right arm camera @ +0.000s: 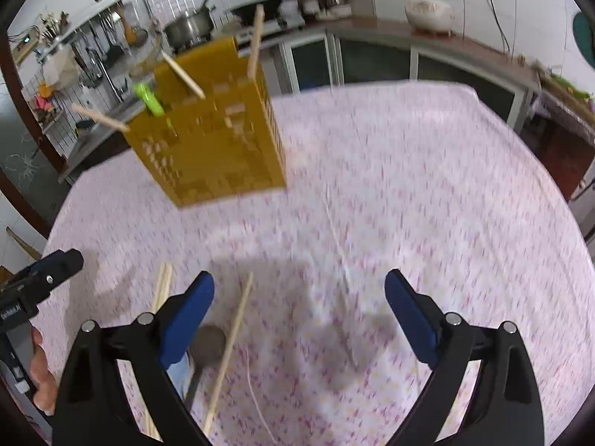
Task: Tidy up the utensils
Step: 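Move both grippers back down toward the loose chopsticks on the cloth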
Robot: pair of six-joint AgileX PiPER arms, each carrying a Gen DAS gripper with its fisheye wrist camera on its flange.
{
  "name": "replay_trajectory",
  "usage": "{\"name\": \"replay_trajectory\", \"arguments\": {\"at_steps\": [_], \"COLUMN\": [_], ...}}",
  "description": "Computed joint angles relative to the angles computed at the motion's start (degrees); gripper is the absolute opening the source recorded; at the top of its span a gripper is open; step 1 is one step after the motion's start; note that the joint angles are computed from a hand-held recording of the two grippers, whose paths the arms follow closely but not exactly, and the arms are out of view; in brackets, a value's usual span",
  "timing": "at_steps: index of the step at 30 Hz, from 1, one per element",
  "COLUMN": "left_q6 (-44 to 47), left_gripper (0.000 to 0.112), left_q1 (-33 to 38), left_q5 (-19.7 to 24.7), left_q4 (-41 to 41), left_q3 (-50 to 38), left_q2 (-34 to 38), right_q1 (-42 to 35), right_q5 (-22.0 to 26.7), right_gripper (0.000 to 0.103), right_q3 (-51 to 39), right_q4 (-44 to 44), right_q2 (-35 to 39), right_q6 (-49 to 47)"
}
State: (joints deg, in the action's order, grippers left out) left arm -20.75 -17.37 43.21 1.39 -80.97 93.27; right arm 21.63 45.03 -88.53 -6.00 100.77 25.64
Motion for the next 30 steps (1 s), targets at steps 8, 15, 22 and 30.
{"name": "replay_trajectory", "arguments": {"at_steps": [8, 15, 22, 30], "left_q6": [2.38, 4.19, 1.88, 0.43], "left_gripper": [0.069, 0.044, 0.040, 0.038], "left_q1": [-1.05, -1.45, -4.05, -5.54], "left_q5": [0.93, 0.41, 0.95, 1.90], "left_q4": [-5.00, -8.30, -5.02, -1.36], "left_q3": [4.74, 5.72, 4.42, 0.79], "left_q2": [2.02, 2.48, 4.32, 7.62], "right_q1": [1.92, 1.77, 3.15, 3.84], "right_q5": [1.54, -0.22, 0.53, 1.67], "right_gripper": [0.067, 0.045, 0.043, 0.041], "right_q3": [4.97, 7.71, 6.93, 4.22], "right_q4": [4.22, 11.67, 12.91, 12.61], "right_q2": [0.33, -0.71, 0.58, 3.16], "right_q6": [-2.61, -6.35, -6.20, -5.42]}}
